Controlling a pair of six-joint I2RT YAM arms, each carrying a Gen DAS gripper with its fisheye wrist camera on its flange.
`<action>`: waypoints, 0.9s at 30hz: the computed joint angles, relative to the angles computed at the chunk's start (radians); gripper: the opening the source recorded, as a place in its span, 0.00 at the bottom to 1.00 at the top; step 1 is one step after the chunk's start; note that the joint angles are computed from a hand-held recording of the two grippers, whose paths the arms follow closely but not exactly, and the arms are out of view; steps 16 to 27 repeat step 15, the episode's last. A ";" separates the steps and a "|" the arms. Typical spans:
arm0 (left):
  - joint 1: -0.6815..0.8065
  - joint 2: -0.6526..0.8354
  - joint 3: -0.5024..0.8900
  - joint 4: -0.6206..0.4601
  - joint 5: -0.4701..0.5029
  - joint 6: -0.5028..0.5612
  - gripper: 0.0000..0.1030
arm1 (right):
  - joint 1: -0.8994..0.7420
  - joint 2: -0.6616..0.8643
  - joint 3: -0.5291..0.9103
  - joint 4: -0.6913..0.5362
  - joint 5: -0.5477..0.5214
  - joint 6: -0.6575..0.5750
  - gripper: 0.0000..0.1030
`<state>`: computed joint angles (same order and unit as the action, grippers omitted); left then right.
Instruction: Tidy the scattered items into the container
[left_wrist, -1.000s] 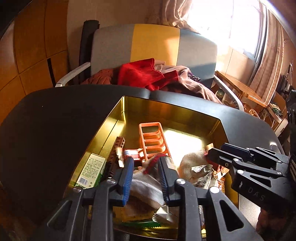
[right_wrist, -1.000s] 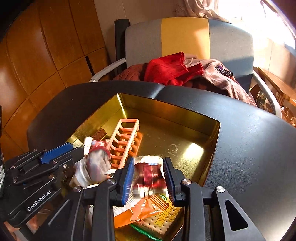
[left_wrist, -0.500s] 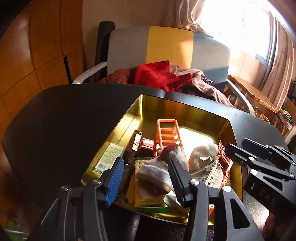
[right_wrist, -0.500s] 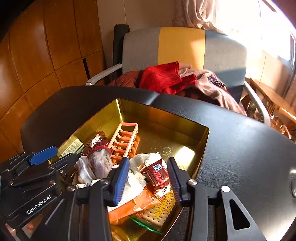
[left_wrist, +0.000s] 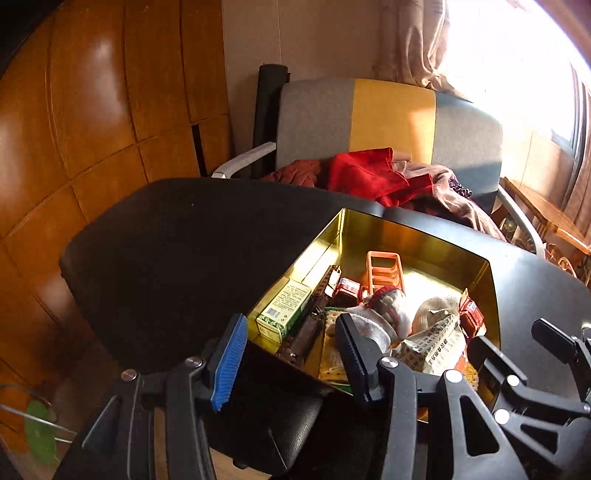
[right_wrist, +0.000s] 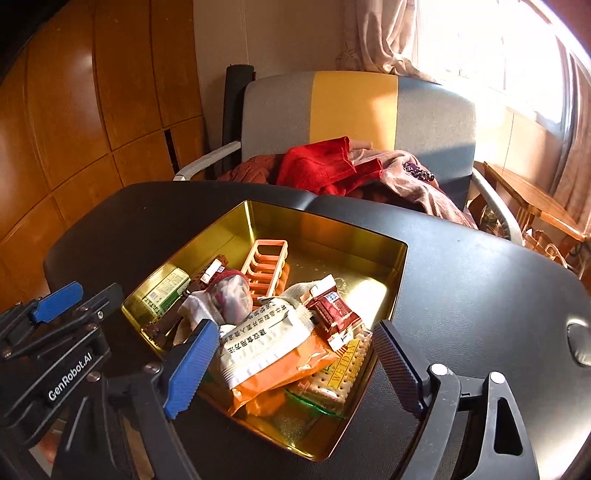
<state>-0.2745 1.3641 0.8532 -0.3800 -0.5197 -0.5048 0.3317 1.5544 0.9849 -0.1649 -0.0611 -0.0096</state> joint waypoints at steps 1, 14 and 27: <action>-0.002 0.004 0.005 -0.009 -0.001 0.001 0.49 | 0.004 -0.008 -0.008 0.004 0.006 -0.005 0.86; -0.021 0.020 0.024 -0.040 -0.010 -0.015 0.46 | 0.011 -0.038 -0.039 0.019 0.031 -0.016 0.90; -0.020 0.023 0.027 -0.043 -0.003 -0.016 0.46 | 0.010 -0.038 -0.039 0.019 0.035 -0.015 0.90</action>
